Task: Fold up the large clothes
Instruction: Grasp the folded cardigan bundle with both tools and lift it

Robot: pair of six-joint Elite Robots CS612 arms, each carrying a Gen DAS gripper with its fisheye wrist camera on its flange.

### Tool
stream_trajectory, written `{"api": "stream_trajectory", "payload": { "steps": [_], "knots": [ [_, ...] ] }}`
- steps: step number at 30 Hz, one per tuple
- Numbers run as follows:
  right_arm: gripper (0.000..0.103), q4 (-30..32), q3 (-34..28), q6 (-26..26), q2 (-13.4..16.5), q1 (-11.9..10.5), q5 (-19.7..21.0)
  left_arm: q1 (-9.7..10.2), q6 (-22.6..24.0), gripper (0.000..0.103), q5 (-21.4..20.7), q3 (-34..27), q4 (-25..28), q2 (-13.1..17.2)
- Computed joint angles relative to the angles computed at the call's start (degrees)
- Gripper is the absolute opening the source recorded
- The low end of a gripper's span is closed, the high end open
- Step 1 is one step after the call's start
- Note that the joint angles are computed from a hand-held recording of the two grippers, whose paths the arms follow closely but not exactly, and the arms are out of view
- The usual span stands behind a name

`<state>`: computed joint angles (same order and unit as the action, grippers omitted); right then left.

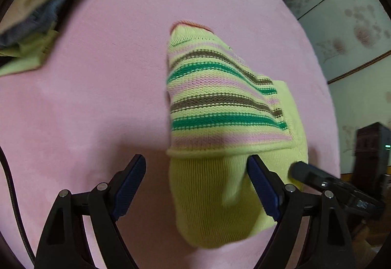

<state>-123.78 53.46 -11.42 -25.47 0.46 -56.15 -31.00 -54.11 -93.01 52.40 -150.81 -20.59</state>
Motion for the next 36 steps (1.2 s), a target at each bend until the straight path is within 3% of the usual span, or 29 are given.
{"api": "stream_trajectory", "payload": {
  "steps": [7,11,12,14,16,18,23,31,36],
  "knots": [
    [0.090,11.2,-7.6,-5.9,5.5,-0.8,12.3,1.59,-0.8,0.086,-8.1,-1.3,-9.5,3.3],
    [0.067,18.6,-12.0,-11.5,8.0,-0.9,16.5,2.12,-2.0,0.087,-11.4,-1.8,-14.5,5.2],
    [0.062,19.9,-12.9,-11.9,8.5,-1.0,17.6,2.13,-1.9,0.085,-11.8,-2.0,-15.4,5.4],
    [0.055,20.4,-12.7,-12.3,8.4,-1.2,18.7,2.32,-1.0,0.066,-13.6,-2.9,-16.9,6.1],
    [0.051,19.3,-11.6,-11.8,7.8,-1.3,18.3,1.96,0.9,0.060,-12.0,-2.4,-15.7,5.4],
    [0.048,17.3,-10.0,-10.5,6.8,-1.2,17.8,1.51,2.7,0.056,-10.2,-1.4,-14.7,4.0],
    [0.047,15.3,-7.0,-8.9,3.7,-0.8,16.4,0.79,1.6,0.055,-7.9,3.2,-12.8,-0.8],
    [0.047,17.8,-0.8,-13.2,-5.6,0.6,13.7,-0.60,2.4,0.056,-3.2,14.1,-7.9,-13.6],
    [0.047,19.7,-1.7,-16.7,-8.1,2.7,15.9,-0.11,5.9,0.056,1.0,20.0,-7.0,-20.8]
  ]
}}
